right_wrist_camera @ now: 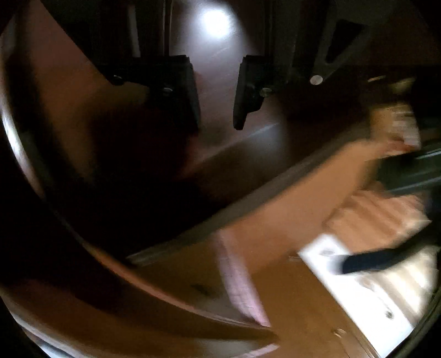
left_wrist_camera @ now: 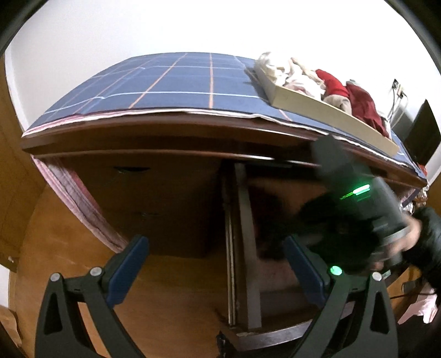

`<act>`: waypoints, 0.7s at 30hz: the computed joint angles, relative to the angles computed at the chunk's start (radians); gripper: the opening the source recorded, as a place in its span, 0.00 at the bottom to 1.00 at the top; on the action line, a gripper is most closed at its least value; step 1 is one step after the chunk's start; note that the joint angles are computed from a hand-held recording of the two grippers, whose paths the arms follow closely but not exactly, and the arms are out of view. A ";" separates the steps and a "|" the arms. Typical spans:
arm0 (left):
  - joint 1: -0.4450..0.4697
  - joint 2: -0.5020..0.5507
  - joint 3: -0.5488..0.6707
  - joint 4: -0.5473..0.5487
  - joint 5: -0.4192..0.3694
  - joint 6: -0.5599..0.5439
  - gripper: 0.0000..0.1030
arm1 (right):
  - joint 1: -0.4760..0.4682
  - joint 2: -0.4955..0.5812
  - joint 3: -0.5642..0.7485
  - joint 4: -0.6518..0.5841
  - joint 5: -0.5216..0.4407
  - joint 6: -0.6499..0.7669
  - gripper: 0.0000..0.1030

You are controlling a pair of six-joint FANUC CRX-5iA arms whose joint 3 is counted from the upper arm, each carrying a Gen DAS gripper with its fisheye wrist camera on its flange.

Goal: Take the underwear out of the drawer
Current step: 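Reach the right gripper around the red sock in the drawer, then close the right gripper on the red sock while the left gripper grasps the dark-red cloth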

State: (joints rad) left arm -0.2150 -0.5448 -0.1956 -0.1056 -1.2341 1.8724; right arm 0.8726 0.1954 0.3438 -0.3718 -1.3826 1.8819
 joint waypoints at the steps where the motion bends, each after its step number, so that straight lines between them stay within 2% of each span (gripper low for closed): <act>1: -0.007 0.001 0.002 -0.002 0.001 -0.003 0.97 | -0.007 -0.029 -0.018 -0.001 0.001 0.013 0.26; 4: -0.050 0.030 0.027 -0.031 -0.007 -0.004 0.97 | -0.015 -0.116 -0.097 0.071 0.038 -0.035 0.27; 8: -0.108 0.078 0.068 -0.057 -0.018 -0.029 0.97 | -0.088 -0.204 -0.184 0.068 0.072 -0.112 0.31; 10: -0.141 0.110 0.095 -0.064 -0.021 -0.055 0.97 | -0.115 -0.233 -0.225 0.096 0.095 -0.166 0.36; 13: -0.203 0.178 0.148 -0.078 -0.021 -0.089 0.97 | -0.146 -0.245 -0.266 0.112 0.128 -0.327 0.38; 16: -0.215 0.238 0.176 -0.037 -0.010 -0.139 0.97 | -0.208 -0.254 -0.297 0.083 0.144 -0.418 0.39; 18: -0.238 0.302 0.218 -0.046 -0.046 -0.146 0.95 | -0.195 -0.266 -0.339 0.125 0.174 -0.486 0.39; 21: -0.244 0.371 0.257 -0.039 -0.098 -0.162 0.92 | -0.172 -0.274 -0.359 0.117 0.175 -0.541 0.39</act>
State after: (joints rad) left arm -0.4591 -0.1738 0.0616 -0.1448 -1.3319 1.7107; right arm 0.7007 -0.0784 -0.0147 -0.2552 -1.2078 1.3406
